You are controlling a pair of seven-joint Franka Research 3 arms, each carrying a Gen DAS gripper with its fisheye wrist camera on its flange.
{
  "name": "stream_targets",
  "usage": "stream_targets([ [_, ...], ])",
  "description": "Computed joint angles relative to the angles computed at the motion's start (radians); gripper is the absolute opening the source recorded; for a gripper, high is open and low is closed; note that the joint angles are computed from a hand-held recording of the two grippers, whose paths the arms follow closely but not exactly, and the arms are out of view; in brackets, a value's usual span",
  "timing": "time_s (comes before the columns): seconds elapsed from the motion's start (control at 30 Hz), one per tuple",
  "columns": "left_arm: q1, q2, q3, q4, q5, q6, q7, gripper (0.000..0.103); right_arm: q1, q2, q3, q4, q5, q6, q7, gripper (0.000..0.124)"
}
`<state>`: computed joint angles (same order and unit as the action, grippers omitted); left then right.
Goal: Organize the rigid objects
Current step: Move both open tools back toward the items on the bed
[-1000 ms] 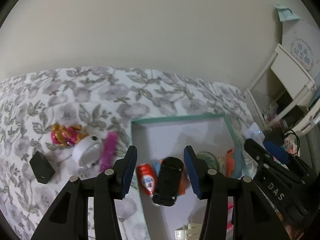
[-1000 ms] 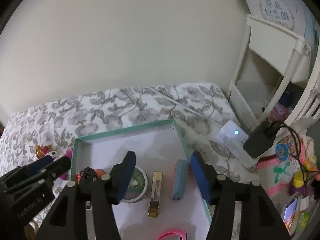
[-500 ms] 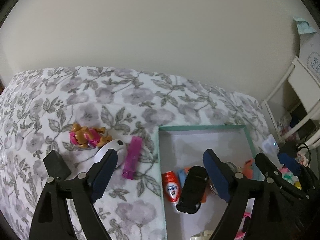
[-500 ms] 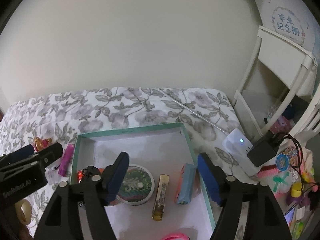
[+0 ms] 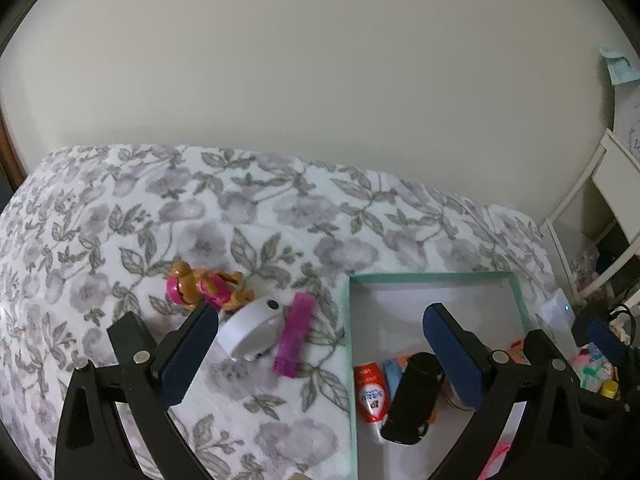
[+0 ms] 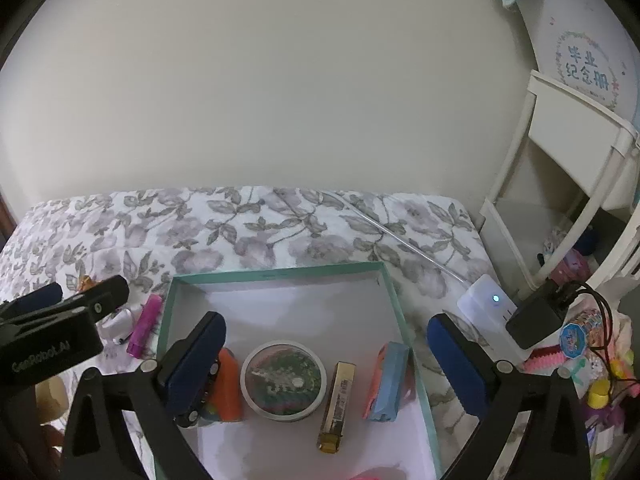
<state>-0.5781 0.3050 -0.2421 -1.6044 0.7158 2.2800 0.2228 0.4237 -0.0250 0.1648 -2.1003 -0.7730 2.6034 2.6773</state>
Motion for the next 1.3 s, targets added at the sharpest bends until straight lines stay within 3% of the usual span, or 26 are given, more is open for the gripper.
stream_targets([
  [0.47, 0.017, -0.005, -0.001, -0.016, -0.028, 0.020, 0.011, 0.102, 0.017, 0.023, -0.005, 0.017, -0.009, 0.004, -0.004, 0.103],
  [0.63, 0.043, -0.065, 0.009, -0.085, -0.023, 0.024, -0.019, 0.102, 0.023, 0.038, -0.010, 0.022, 0.015, 0.043, -0.005, 0.103],
  [0.97, 0.168, -0.282, -0.006, -0.326, -0.027, 0.016, -0.137, 0.102, 0.089, 0.113, -0.018, 0.094, 0.010, 0.128, -0.001, 0.103],
  [1.3, 0.260, -0.380, -0.024, -0.451, -0.151, -0.002, -0.107, 0.102, 0.208, 0.231, -0.050, 0.215, 0.043, 0.139, -0.100, 0.103],
])
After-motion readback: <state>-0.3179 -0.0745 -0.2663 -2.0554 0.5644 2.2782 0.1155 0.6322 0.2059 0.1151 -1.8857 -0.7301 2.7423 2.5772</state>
